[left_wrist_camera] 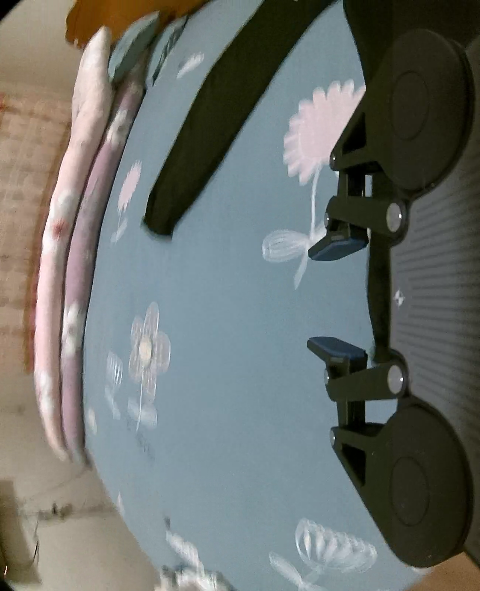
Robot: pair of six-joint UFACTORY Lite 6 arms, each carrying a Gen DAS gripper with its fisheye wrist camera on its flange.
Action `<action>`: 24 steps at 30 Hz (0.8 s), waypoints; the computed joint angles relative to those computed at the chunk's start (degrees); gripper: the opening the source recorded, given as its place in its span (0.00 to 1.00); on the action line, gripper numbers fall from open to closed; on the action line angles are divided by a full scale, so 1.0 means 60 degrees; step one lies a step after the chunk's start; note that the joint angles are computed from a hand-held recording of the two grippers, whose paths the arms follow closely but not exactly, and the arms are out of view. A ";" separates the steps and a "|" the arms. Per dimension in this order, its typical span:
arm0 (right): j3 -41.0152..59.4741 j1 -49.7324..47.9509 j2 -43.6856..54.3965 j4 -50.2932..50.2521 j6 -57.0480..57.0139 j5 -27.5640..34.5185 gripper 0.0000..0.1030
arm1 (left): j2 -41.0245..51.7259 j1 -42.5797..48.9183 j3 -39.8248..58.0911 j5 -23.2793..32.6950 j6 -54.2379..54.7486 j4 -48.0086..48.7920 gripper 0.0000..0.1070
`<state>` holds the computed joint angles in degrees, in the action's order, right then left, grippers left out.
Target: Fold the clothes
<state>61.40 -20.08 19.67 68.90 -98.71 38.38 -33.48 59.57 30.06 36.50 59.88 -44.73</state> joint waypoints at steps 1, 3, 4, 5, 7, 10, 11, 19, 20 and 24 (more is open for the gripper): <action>0.0223 0.0153 0.0244 -0.0332 0.0545 -0.0053 0.93 | 0.0379 -0.0472 0.0204 0.0010 -0.0062 -0.0122 0.43; 0.0050 -0.0101 -0.0128 -0.0404 0.0734 0.0568 0.92 | 0.1352 -0.2000 0.0656 -0.0341 -0.0335 -0.0297 0.43; -0.0054 -0.0250 -0.0339 -0.0411 0.0796 0.0903 0.92 | 0.1857 -0.2805 0.0890 -0.0618 -0.0539 -0.0339 0.43; -0.0189 -0.0368 -0.0572 -0.0381 0.0852 0.1161 0.92 | 0.2459 -0.3622 0.1183 -0.0844 -0.0594 -0.0505 0.44; -0.0194 -0.0308 -0.0797 -0.0243 0.1127 0.0736 0.93 | 0.3646 -0.4895 0.1823 -0.1075 -0.0359 -0.1079 0.44; -0.0028 -0.0011 -0.0839 0.0028 0.1580 -0.0196 0.94 | 0.5403 -0.6433 0.2896 -0.0928 0.0516 -0.2265 0.45; 0.0144 0.0248 -0.0601 0.0268 0.1619 -0.0652 0.94 | 0.5735 -0.6796 0.3081 -0.0978 0.0645 -0.2436 0.46; 0.0201 0.1656 -0.0163 -0.0159 0.2458 -0.0449 0.94 | 0.8035 -0.8357 0.4654 -0.0645 0.1428 -0.3234 0.47; 0.0037 0.1593 -0.0433 -0.0333 0.2681 -0.0533 0.94 | 0.8174 -0.8432 0.4781 -0.0619 0.1378 -0.3207 0.47; -0.0665 0.0942 -0.1578 -0.0989 0.3493 -0.0981 0.94 | 0.8864 -0.8847 0.5531 -0.0270 0.1255 -0.3424 0.48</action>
